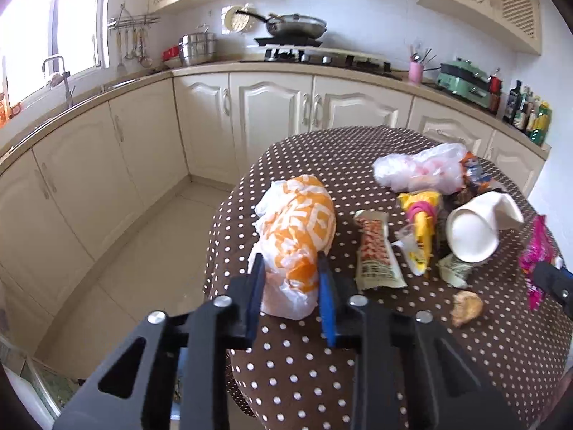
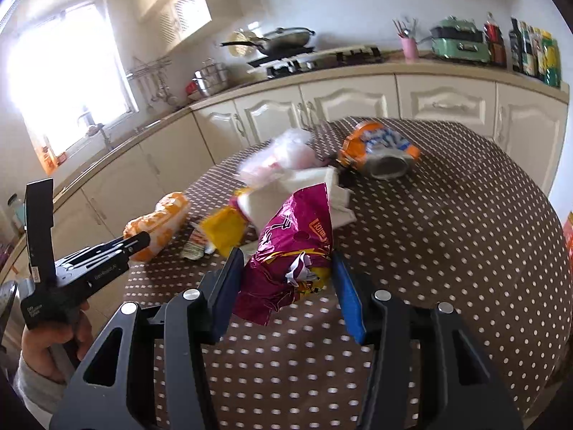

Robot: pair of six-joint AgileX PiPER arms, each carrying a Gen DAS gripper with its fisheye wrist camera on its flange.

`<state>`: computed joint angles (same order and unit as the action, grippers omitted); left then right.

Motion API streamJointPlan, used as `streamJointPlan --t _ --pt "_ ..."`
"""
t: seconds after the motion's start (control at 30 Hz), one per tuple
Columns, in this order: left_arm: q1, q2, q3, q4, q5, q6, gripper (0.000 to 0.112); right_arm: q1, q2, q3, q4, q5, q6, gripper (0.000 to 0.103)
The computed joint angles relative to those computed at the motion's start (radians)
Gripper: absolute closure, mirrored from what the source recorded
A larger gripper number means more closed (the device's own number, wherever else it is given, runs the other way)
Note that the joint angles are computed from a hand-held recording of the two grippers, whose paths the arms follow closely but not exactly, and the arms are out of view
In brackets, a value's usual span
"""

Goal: Collect trash
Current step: 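Grasp the orange-white bread bag with the left tool while the right tool grasps the pink chip bag, then carry both bags over the blue bin and open both tools to drop them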

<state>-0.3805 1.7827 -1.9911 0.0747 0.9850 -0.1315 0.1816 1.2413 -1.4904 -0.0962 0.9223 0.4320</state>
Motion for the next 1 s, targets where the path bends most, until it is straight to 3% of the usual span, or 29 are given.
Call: streamJointPlan --t 0.33,0.6,0.8,1.0 --pt "0.140 -0.257 0.303 -0.192 -0.129 0.102 0.092 0.237 0.103 -0.136 -0.119 0.016 0.089 0.055" --pt "0.448 -0.406 0.515 -0.339 -0.120 0.256 0.092 0.454 0.324 -0.319 -0.079 0.023 0.048 0.055" --pt "0.685 -0.405 0.639 -0.450 -0.109 0.408 0.092 0.566 0.565 -0.510 -0.012 0.059 -0.027 0.055" --pt "0.813 -0.288 0.687 -0.484 -0.133 0.485 0.092 0.600 0.829 -0.748 0.062 0.159 -0.097 0.055"
